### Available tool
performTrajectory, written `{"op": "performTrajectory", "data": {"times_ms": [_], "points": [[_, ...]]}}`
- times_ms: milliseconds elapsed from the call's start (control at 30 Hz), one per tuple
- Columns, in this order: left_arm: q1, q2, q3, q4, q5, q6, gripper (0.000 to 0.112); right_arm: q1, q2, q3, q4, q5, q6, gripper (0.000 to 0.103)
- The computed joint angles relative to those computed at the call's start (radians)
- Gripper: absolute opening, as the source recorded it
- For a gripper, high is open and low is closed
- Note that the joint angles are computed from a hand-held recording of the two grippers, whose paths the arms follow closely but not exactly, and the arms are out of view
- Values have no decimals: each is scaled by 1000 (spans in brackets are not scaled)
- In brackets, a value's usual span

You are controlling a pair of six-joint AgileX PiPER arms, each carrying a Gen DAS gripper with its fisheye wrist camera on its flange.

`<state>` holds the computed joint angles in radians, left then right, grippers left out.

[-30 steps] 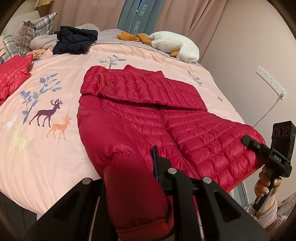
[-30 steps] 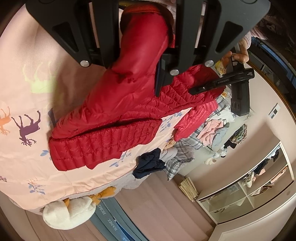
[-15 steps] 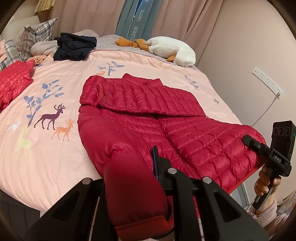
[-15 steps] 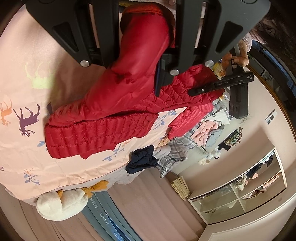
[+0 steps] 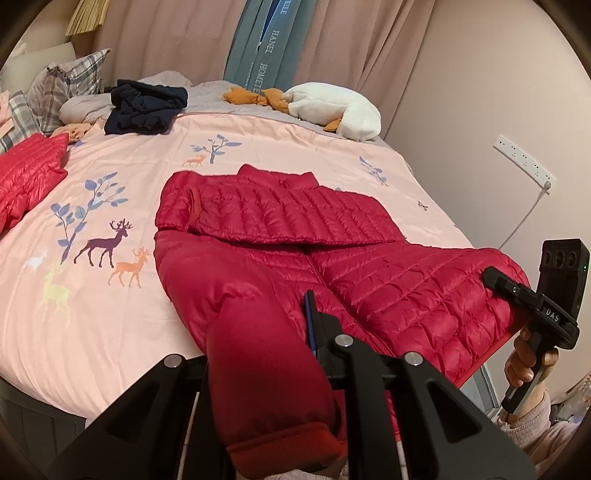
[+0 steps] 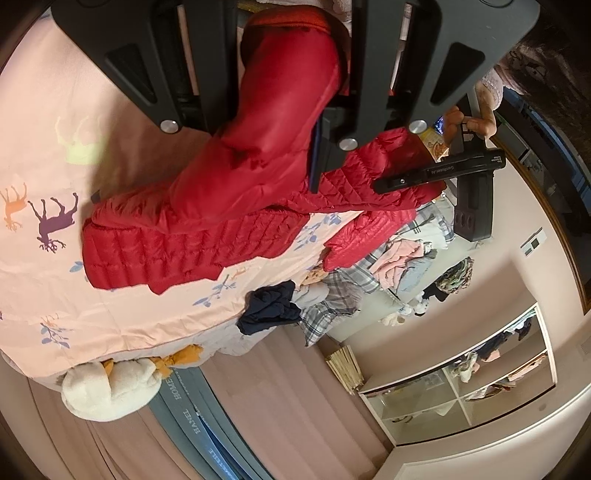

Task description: Fold large clothes

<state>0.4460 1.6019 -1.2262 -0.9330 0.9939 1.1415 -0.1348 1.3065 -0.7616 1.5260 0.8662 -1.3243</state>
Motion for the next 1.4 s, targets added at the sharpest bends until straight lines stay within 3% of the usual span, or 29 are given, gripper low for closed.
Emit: {"op": "performTrajectory", "data": {"times_ms": [600,1400], "points": [[36,-31,-20,-60,53,51,13,-97,-21,5,39,125,-59,16],[-19,82,-129,-28,-38,-48,13,-62,50,-60,75,9,12,16]]}}
